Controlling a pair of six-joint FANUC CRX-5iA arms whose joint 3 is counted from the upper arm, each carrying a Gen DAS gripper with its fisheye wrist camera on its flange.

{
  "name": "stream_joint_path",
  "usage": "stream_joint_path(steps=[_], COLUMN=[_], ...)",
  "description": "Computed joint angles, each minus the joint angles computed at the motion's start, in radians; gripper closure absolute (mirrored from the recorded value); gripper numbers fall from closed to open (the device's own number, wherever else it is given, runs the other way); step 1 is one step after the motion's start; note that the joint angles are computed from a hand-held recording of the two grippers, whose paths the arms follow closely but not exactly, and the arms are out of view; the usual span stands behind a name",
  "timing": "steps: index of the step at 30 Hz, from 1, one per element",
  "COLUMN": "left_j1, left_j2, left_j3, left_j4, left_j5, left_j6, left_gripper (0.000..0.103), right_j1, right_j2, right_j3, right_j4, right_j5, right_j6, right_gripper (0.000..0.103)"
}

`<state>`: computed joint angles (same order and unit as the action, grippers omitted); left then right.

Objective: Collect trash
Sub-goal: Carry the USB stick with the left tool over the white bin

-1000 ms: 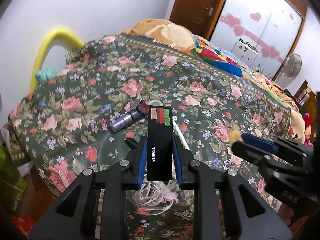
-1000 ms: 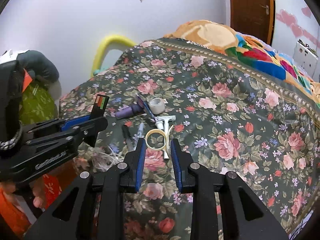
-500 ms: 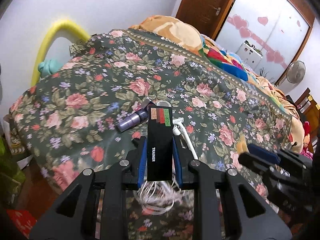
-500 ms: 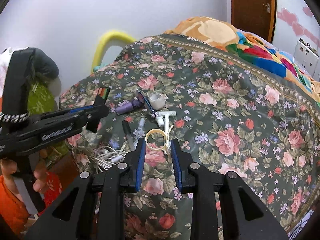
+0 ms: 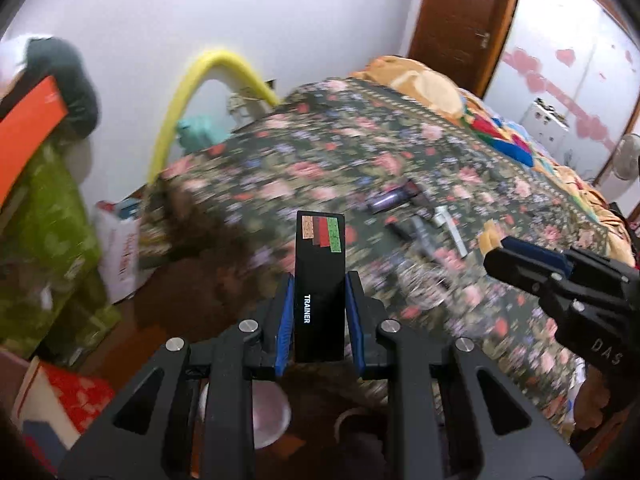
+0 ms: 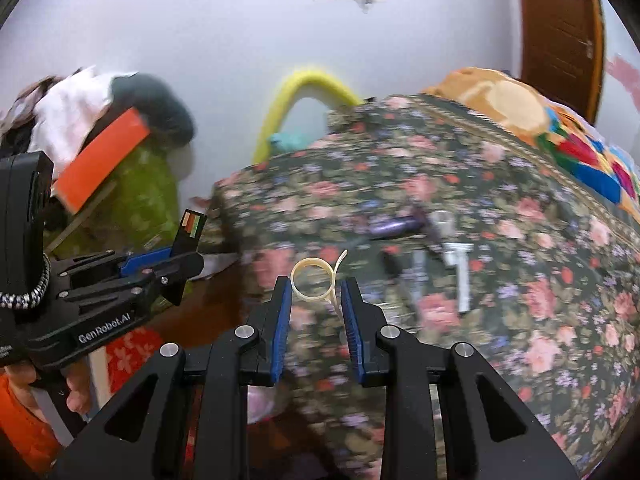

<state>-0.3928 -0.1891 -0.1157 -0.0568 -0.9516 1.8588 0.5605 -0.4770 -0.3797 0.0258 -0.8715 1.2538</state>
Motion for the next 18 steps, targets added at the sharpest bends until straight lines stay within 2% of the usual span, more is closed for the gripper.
stream_joint_path(steps=[6,11,15,18], left_j1=[0.094,0.185,0.243,0.287], left_j2=[-0.158,-0.251,-0.284,-0.3], left_j3=[-0.145,-0.261,-0.334,-0.388], left_j4=[0.022,0.071,0.109,0.151], left_j5=[-0.067,-0.099,-0.113,-0.112], left_j6=[-0.024,-0.073,-0.103,-0.133], left_gripper=[0.079,0.079,0.079,0.079], right_j1=[0.2,0.29,0.361,0.377], right_j2=[-0.016,0.013,0.048,0.087], right_j3=[-0.04,-0.043,-0.06,-0.056], right_j4=[0.09,0.097,0.136,0.113], right_j5=[-0.019,-0.046,-0.055,-0.057], right_j6=[-0.126,-0.161,-0.204,-0.19], right_gripper=[0.08,0.08,0.08,0.08])
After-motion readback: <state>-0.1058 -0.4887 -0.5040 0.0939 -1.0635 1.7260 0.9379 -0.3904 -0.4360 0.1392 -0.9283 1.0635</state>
